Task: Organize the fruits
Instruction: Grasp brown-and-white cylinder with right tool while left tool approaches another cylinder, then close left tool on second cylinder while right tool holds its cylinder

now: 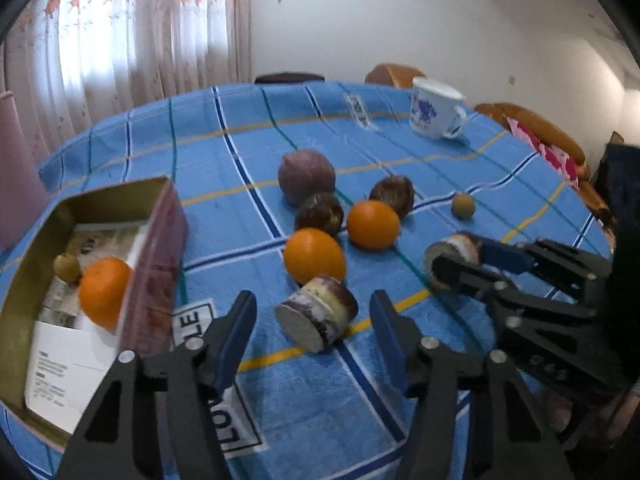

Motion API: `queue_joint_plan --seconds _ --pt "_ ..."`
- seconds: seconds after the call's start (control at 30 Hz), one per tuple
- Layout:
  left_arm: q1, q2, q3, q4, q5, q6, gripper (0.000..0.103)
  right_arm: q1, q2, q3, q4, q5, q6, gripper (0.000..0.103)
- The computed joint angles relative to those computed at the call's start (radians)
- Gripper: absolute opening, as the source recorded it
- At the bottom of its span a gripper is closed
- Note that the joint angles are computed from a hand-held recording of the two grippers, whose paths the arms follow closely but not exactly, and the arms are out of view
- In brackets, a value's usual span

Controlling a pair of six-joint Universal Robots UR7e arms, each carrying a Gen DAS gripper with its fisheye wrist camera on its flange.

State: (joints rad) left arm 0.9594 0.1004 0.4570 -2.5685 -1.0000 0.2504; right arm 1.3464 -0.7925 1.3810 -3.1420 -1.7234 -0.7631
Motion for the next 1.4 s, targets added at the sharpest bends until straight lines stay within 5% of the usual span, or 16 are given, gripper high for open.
queue_joint_plan --seconds 0.1,0.27,0.63,1.4 --pt "0.006 0.030 -0.069 0.087 -0.009 -0.032 0.049 -0.003 -0.005 0.006 0.004 0.017 0.004 0.034" --pt "0.013 0.011 -0.040 0.074 -0.044 -0.052 0.047 -0.005 -0.014 0.035 -0.028 0.042 -0.036 0.034" --pt "0.005 -0.065 0.158 -0.233 -0.059 0.018 0.047 -0.014 -0.024 0.081 -0.112 0.116 -0.094 0.034" --pt "-0.013 -0.086 0.272 -0.511 -0.032 0.129 0.047 -0.031 -0.033 0.139 -0.243 0.210 -0.141 0.034"
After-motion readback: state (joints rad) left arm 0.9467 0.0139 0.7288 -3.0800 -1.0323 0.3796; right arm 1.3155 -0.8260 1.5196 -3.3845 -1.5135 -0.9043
